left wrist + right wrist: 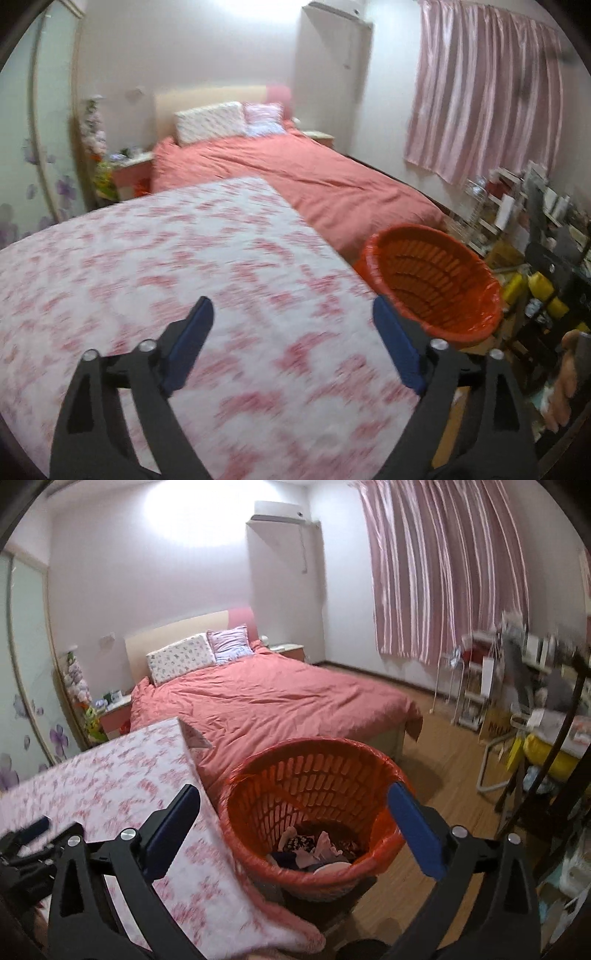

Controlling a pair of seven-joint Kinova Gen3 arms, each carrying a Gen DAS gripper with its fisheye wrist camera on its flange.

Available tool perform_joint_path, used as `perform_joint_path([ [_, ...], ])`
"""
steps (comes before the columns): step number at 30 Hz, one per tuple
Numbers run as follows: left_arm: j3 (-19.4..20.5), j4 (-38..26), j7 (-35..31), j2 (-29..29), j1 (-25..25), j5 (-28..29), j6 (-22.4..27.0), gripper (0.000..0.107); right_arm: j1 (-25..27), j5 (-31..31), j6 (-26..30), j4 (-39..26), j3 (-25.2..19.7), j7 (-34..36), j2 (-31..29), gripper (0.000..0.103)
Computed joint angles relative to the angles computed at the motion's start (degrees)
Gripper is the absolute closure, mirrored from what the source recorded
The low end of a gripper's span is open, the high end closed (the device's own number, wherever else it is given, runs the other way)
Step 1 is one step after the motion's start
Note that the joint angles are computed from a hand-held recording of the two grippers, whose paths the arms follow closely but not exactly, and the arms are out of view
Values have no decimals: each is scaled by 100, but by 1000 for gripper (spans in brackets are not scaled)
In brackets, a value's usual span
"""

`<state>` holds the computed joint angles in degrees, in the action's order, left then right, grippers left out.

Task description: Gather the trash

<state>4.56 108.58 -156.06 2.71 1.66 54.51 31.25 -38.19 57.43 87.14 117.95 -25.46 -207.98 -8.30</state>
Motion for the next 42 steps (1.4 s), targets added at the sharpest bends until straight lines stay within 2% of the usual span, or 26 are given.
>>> perform_joint_path([
  [4,-317,575,-626,-512,-159,572,-113,10,-394,-4,743,-291,-306,26,461,2],
  [10,-895,1389,-1739,-1247,-79,1448,-283,9,-1224,-14,1541,-384,-377,-536,756,2],
  [13,-1140,1753,-2315,-1632,-30,1893,-357,9,-1552,-23,1790,-488,-301,-769,907,2],
  [16,-1215,1967,-2426,-1892,-48,2006,-393,8,-1840,-28,1950,-521,-252,-1014,986,2],
  [21,-1300,2122,-2172,-2111,-53,1809,-403,8,-2209,-116,2149,-554,-141,-1445,1146,2],
  [27,-1243,2271,-1674,-2312,103,1482,-853,8,-2367,-314,2586,-971,103,-1118,1584,2],
  [34,-987,2214,-372,-2360,22,429,-1039,8,-2442,-512,2386,-1053,233,-1068,1583,2],
  [42,-952,2234,503,-2413,211,-264,-1348,8,-2456,-801,2257,-1098,277,-1237,1581,2],
])
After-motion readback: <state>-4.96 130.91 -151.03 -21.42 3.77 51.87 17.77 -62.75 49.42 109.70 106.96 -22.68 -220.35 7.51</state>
